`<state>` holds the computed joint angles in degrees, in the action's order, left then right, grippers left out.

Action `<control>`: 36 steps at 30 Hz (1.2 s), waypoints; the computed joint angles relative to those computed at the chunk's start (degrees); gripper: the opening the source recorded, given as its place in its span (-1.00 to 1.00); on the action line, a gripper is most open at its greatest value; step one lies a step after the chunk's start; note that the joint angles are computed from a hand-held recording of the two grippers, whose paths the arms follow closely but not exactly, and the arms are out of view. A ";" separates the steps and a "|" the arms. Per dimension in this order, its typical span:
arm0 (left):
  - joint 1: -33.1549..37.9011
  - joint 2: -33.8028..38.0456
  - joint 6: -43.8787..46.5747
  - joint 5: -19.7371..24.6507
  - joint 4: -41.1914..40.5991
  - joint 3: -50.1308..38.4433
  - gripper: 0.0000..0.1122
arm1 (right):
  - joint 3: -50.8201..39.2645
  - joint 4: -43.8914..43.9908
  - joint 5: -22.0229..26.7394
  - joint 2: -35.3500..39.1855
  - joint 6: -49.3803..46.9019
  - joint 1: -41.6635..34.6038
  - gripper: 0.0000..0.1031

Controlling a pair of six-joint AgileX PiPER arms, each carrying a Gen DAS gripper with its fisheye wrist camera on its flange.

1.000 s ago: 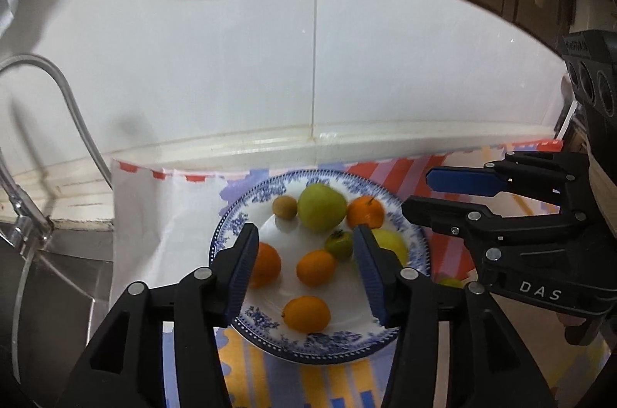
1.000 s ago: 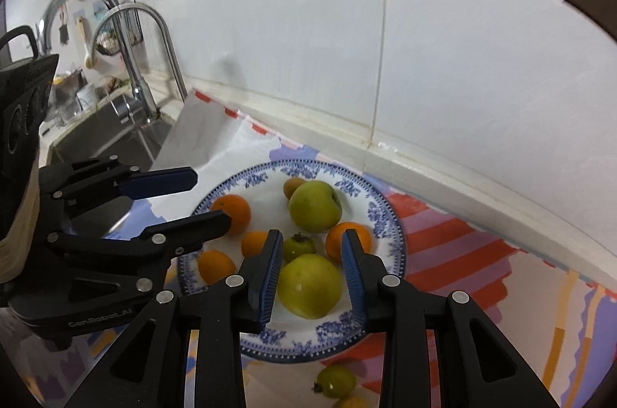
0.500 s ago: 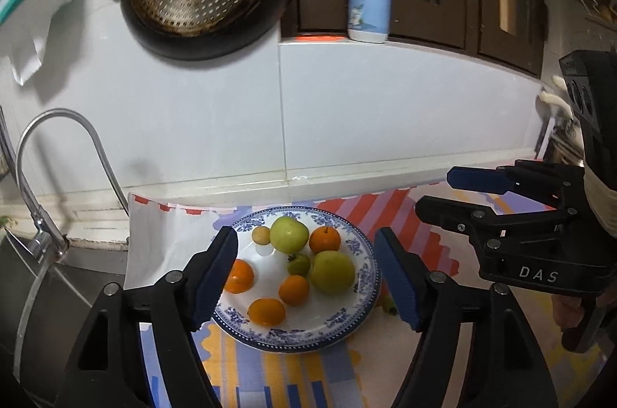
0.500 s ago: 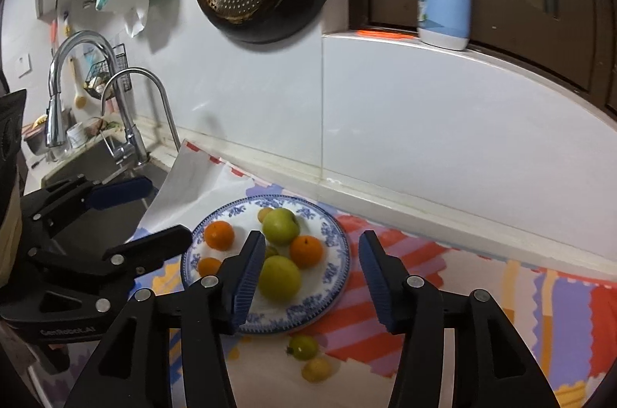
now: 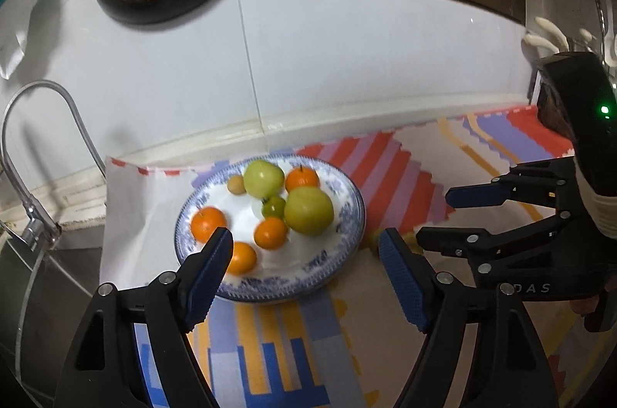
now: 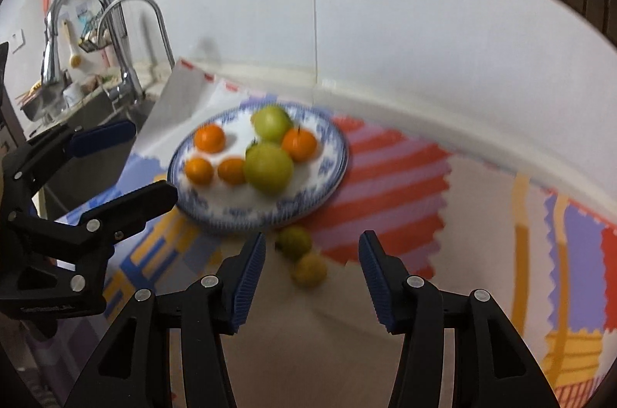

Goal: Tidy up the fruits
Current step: 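Withdraw both open tools toward the last two fruits, then grasp a small green fruit with the left tool while the right tool grasps a tan fruit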

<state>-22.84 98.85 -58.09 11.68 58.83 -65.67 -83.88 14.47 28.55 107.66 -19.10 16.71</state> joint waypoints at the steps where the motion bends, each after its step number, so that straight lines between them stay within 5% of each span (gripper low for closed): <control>1: -0.10 0.17 -0.89 0.07 0.99 0.23 0.39 | -0.10 0.61 0.36 0.52 -0.35 -0.11 0.00; 10: 0.08 3.11 4.33 -0.96 -3.90 0.19 0.38 | -2.24 2.50 2.22 5.43 -1.39 -0.72 -0.03; 26: 0.46 5.85 24.16 -3.36 -23.96 -2.00 0.38 | -5.97 5.76 4.76 9.49 -3.99 -1.50 -0.43; 36: -1.76 8.88 30.45 -4.27 -29.54 -5.95 0.15 | 1.07 7.09 -0.58 4.31 -1.47 -4.04 -0.44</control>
<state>-24.60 107.73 -27.64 7.40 29.29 -71.62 -82.81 21.55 27.97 111.97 -20.57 12.67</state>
